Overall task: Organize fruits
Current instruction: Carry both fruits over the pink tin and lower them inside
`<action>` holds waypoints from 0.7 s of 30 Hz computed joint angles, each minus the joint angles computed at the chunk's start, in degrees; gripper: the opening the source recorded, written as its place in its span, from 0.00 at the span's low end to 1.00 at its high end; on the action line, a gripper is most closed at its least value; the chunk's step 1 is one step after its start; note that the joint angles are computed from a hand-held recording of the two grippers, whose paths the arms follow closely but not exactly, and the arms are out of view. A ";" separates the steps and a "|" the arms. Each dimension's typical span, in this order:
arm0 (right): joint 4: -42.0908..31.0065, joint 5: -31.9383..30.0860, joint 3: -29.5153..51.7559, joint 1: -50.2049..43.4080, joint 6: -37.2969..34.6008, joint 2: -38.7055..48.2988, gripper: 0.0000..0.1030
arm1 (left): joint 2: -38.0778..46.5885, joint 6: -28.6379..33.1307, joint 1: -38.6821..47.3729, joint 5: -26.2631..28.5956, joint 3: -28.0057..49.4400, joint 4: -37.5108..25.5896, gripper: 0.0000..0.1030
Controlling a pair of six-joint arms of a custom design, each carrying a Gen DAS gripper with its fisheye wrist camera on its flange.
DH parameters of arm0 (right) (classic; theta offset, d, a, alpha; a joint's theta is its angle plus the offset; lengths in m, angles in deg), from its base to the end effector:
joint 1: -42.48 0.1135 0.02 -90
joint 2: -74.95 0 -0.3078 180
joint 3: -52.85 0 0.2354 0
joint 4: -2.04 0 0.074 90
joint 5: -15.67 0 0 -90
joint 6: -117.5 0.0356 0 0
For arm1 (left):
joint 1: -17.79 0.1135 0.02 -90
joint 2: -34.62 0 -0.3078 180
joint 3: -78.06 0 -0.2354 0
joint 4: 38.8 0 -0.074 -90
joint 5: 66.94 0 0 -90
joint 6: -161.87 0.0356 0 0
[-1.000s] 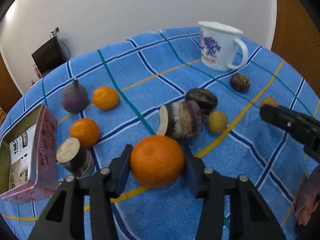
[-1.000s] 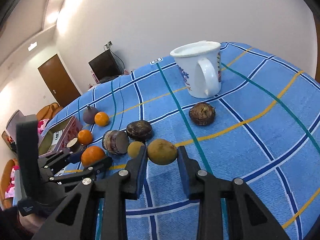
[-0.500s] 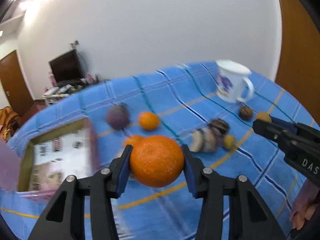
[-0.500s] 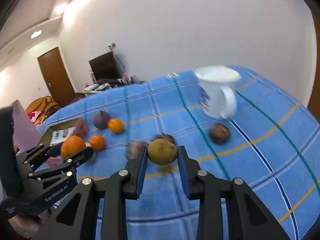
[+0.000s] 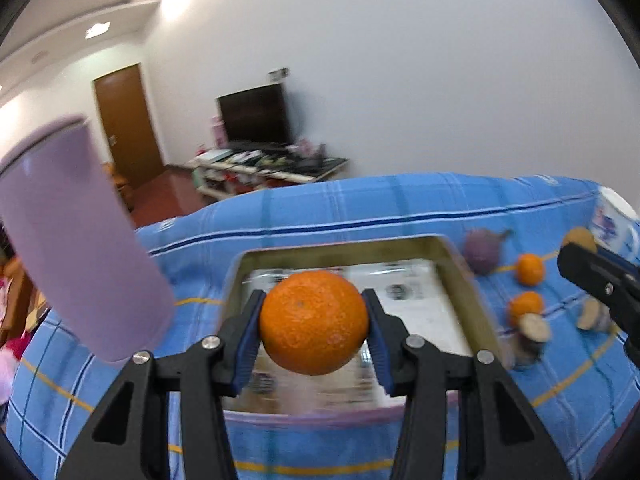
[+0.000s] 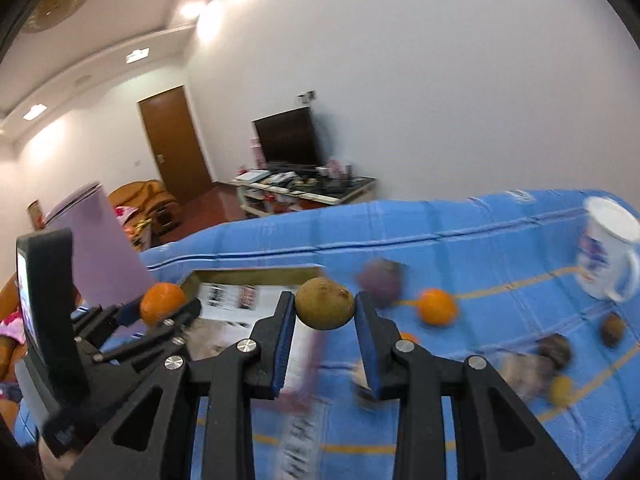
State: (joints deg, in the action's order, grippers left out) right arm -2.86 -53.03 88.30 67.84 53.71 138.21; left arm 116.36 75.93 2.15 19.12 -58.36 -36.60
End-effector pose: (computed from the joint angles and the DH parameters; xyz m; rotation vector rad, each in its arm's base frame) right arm 0.1681 0.0654 0.2206 0.2302 2.0890 0.1428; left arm 0.2409 -0.0649 0.2084 0.3378 2.1708 -0.0378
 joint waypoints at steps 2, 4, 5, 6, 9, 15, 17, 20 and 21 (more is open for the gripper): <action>5.69 2.74 1.47 3.30 -0.27 6.70 0.31 | 1.71 0.00 2.57 0.65 0.44 0.50 0.48; 10.88 3.48 1.46 4.98 -0.66 11.40 0.31 | 3.15 -0.18 3.50 0.38 0.70 1.22 0.48; 13.08 3.56 1.26 5.32 -0.97 13.27 0.31 | 4.25 -0.45 2.97 -0.98 0.79 2.14 0.48; 15.41 3.86 0.92 5.97 -1.09 15.35 0.31 | 5.00 -0.48 2.84 -2.43 0.71 3.04 0.48; 18.61 3.11 1.10 6.69 -1.35 20.76 0.31 | 6.24 -0.79 3.16 -3.89 0.56 4.14 0.48; 19.26 5.66 0.39 8.30 -2.59 21.63 0.31 | 7.53 -0.08 0.28 -7.51 -0.69 6.43 0.48; 18.79 4.52 0.69 7.92 -1.81 22.72 0.32 | 7.93 0.01 -0.38 -8.32 -0.92 6.72 0.48; 18.17 2.49 1.06 6.65 -1.73 23.89 0.32 | 8.90 0.37 -0.89 -9.45 -0.73 6.96 0.48; 18.16 2.38 1.08 6.77 -1.70 24.28 0.32 | 8.86 0.48 -0.84 -9.57 -0.73 6.90 0.48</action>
